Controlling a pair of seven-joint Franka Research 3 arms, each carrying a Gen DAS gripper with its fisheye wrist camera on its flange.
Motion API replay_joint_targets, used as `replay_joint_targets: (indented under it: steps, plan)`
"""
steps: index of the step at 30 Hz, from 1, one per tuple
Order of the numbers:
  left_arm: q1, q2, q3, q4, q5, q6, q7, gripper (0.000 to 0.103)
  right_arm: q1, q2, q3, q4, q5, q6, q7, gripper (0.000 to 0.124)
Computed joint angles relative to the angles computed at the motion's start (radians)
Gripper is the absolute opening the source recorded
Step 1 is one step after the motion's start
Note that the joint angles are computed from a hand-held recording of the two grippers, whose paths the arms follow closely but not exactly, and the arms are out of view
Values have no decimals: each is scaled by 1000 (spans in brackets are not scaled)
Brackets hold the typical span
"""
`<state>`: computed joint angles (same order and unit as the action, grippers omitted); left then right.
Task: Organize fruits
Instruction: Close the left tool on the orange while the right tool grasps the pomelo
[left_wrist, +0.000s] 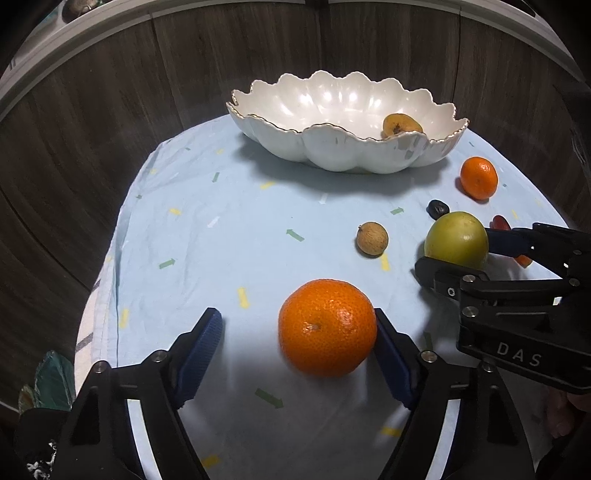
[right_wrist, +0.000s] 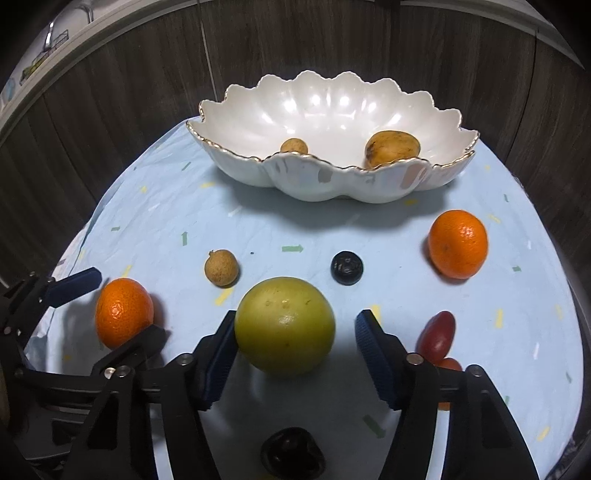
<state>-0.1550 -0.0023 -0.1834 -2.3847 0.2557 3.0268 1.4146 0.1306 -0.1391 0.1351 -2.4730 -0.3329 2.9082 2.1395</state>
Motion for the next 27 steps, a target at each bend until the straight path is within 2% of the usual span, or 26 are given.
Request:
replay_joint_targets:
  steps: [4,7,13,15,27]
  plan:
    - [-5,4,-5,0,-40,1,39,70,7,1,0,-6,7,23,-17,50]
    - [-7,4,-7,-4,-64,10,65,65,7,-2,-1,-10,16,30,-23,50]
    - [-22,-2,-15,-15,-166,27,178,45,10,-6,-2,-11,54,27,-45,50]
    - [-20,-3,-12,-16,-119,29,140,45,1,-12,4,-13,45,22,-35,50]
    - [-27,-21,-5,-31,-132,39,134,44,-51,-50,43,-20,-68,2,60,50]
